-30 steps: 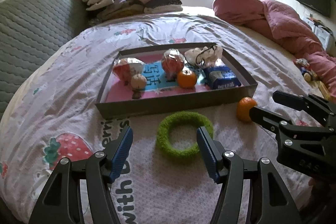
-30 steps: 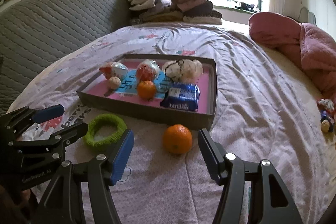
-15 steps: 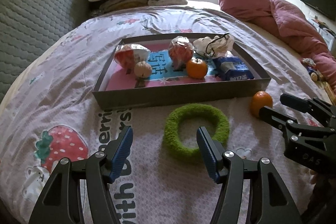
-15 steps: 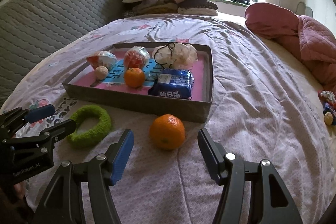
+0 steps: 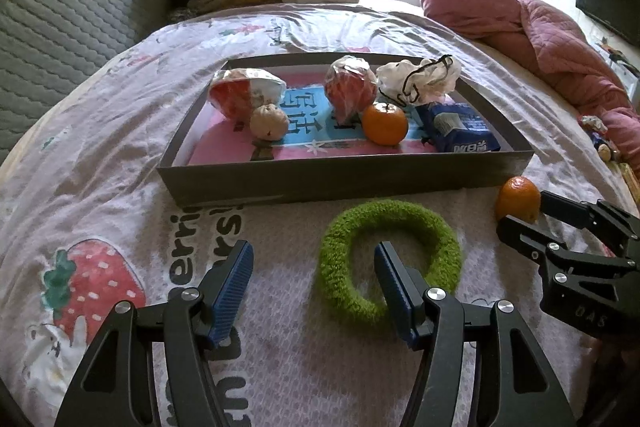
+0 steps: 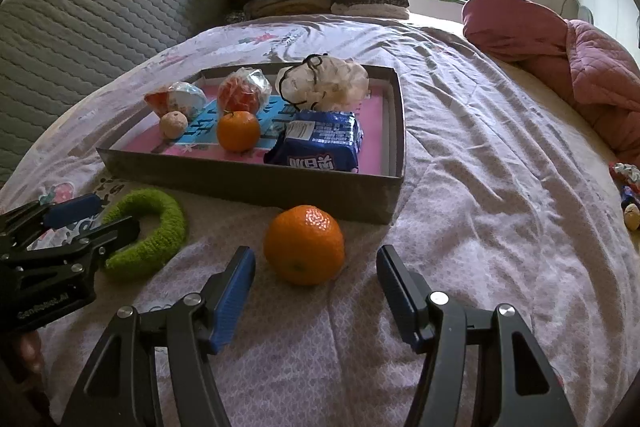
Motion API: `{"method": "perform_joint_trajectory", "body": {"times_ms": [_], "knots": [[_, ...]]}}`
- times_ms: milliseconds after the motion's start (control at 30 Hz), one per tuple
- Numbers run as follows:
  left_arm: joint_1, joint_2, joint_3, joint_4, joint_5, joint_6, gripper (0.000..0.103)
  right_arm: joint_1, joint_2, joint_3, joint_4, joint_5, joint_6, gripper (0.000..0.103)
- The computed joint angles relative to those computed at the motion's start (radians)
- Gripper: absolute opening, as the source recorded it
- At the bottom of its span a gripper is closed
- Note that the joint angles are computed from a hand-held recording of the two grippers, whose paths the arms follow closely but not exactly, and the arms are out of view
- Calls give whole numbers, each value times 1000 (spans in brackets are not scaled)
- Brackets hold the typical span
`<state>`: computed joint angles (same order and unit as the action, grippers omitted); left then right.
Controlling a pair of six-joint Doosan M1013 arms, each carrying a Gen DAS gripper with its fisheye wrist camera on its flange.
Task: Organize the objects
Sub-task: 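Move the left gripper toward the green fuzzy ring while the right approaches the loose orange, then close the left gripper on the green ring while the right closes on the orange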
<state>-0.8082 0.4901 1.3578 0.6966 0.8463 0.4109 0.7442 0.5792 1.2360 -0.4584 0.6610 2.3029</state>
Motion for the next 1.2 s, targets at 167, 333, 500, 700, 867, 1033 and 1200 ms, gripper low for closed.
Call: {"method": "perform_joint_trajectory", "body": {"times_ms": [167,333,500,700,867,1033,1200], "knots": [[4,8,-3,0,-11,-2,64,-1,9,-11,12,10,-12,63],[7,12,-5,1,-26,0,61,-9,14,-17,44,7,-26,63],[7,16,-11,-4,-33,11,51,-11,18,-22,56,8,-35,62],[5,22,-20,-10,-35,34,37,-13,15,-17,66,-6,-41,51],[4,21,-21,-16,-43,44,23,-12,11,-12,75,-24,-57,41],[2,18,-18,-10,-42,41,14,-10,10,-9,70,-29,-58,41],[2,15,-15,-9,-45,38,13,-11,7,-5,77,-39,-68,41]]}}
